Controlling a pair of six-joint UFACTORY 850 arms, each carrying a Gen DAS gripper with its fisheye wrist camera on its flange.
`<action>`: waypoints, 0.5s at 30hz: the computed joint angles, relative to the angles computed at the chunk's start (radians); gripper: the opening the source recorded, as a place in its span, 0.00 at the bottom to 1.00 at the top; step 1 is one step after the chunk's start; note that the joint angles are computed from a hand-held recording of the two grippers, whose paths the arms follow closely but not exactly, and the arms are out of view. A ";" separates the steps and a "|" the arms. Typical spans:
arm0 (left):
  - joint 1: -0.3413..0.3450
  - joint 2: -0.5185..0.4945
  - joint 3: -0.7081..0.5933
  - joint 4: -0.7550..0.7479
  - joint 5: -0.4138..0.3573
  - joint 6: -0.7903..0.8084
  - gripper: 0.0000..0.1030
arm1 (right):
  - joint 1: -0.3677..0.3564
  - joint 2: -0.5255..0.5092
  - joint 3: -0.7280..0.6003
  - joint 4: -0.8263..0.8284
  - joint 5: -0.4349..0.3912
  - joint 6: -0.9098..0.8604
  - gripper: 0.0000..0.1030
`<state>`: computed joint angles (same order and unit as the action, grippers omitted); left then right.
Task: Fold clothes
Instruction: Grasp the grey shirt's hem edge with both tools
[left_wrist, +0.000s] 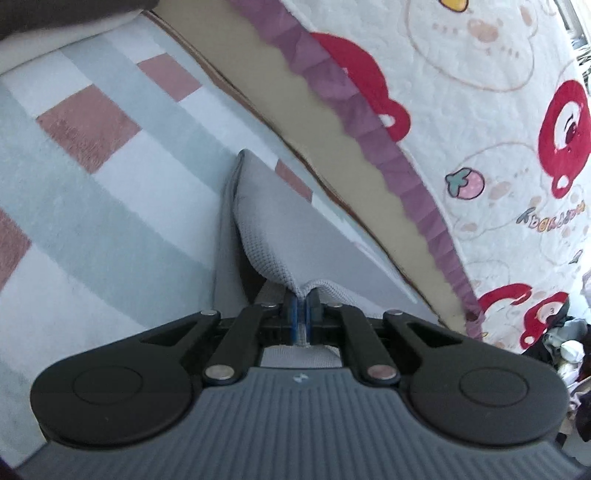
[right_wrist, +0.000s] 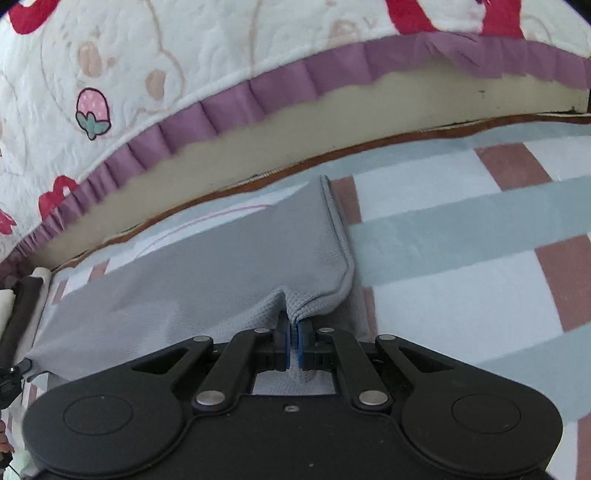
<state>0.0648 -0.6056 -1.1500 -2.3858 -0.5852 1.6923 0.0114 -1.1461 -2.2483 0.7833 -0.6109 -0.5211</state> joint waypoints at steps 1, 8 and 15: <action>-0.006 -0.003 -0.008 -0.007 0.021 0.023 0.04 | 0.003 -0.011 -0.022 -0.015 -0.014 0.015 0.11; -0.048 -0.058 -0.091 0.094 0.202 0.055 0.13 | 0.012 -0.034 -0.060 0.035 -0.039 -0.142 0.06; -0.032 0.031 -0.057 -0.018 0.074 0.212 0.05 | -0.025 0.105 0.043 0.419 -0.066 -0.390 0.06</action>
<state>0.0332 -0.5751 -1.2072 -2.4039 -0.5109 1.9041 -0.0138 -1.0407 -2.2053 1.2026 -0.6770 -0.9107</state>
